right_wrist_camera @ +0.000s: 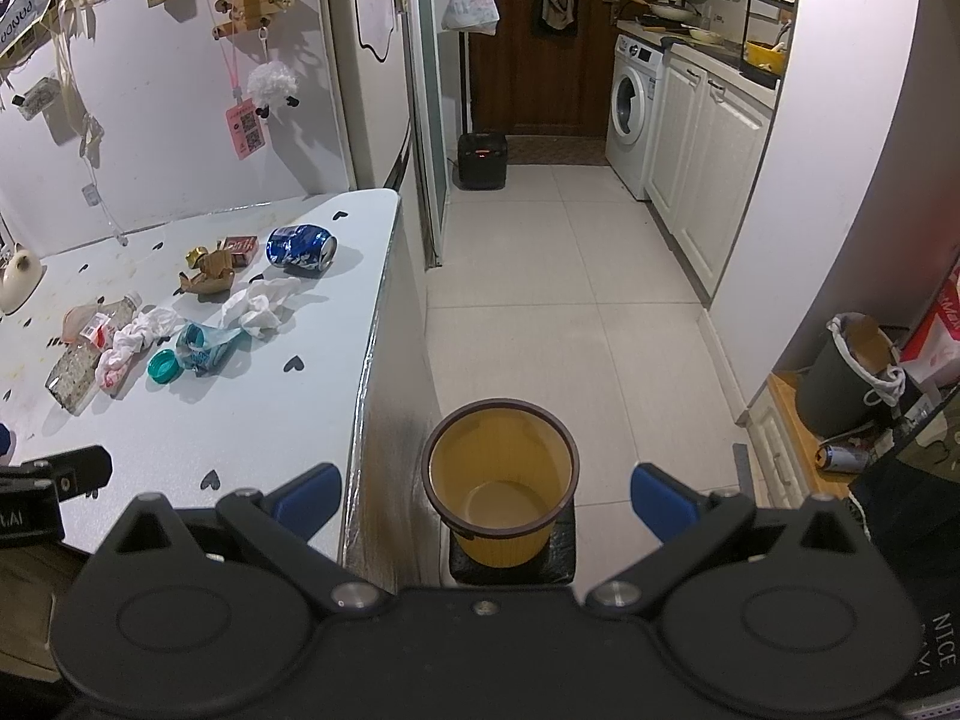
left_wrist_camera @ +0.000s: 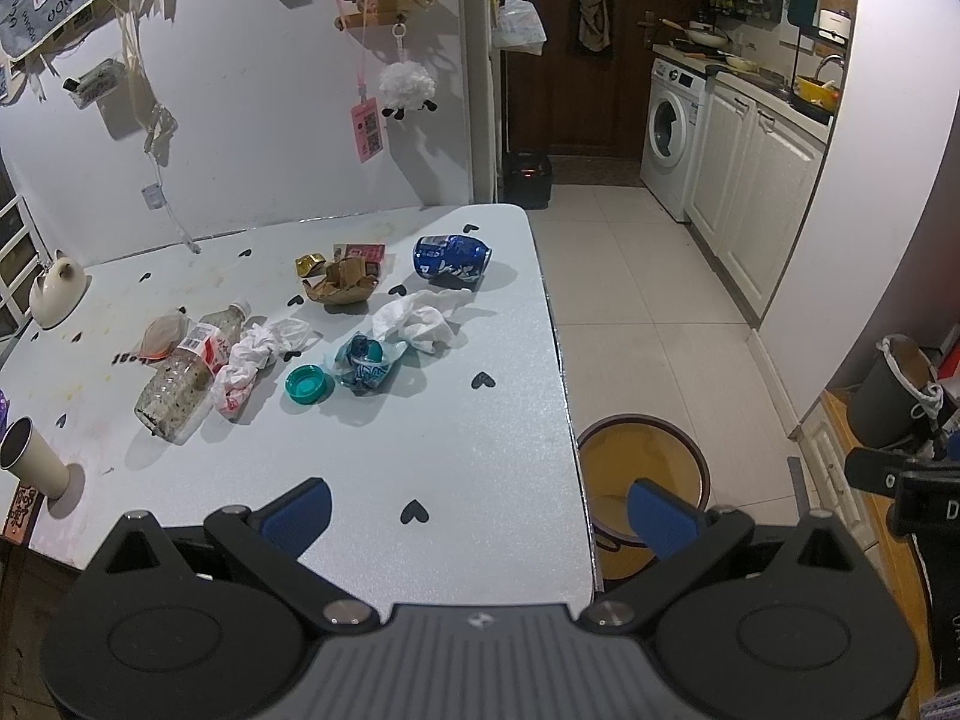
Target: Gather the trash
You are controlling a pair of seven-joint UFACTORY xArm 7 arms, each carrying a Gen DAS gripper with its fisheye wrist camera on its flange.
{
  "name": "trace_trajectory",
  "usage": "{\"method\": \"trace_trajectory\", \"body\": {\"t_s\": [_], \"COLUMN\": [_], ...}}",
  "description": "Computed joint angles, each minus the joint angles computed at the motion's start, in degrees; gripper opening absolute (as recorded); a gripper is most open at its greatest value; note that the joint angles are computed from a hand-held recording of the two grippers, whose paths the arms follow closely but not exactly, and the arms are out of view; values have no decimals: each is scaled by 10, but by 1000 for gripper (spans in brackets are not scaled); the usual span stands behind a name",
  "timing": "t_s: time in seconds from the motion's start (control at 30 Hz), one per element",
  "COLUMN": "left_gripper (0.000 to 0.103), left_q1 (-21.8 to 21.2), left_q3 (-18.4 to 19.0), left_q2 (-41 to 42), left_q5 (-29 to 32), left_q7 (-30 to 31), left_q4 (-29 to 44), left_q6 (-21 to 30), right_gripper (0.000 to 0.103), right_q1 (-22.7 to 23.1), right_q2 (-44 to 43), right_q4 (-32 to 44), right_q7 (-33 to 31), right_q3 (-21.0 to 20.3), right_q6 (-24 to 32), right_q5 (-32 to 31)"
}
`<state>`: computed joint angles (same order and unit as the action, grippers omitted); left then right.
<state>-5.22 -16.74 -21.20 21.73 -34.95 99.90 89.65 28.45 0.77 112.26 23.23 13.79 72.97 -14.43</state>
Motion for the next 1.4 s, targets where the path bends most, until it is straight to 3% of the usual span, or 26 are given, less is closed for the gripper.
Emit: {"method": "trace_trajectory", "body": {"t_s": [1.4], "left_gripper": [103], "left_q1": [0], "left_q3": [0], "left_q2": [-1], "left_q5": [0], "left_q7": [0], "left_q4": [-1], "left_q6": [-2], "right_gripper": [103], "right_q1": [6], "right_q2": [6], "right_q4": [9], "right_q7": [2], "right_q3": [-1], "right_q6": [2], "right_q5": [-6]}}
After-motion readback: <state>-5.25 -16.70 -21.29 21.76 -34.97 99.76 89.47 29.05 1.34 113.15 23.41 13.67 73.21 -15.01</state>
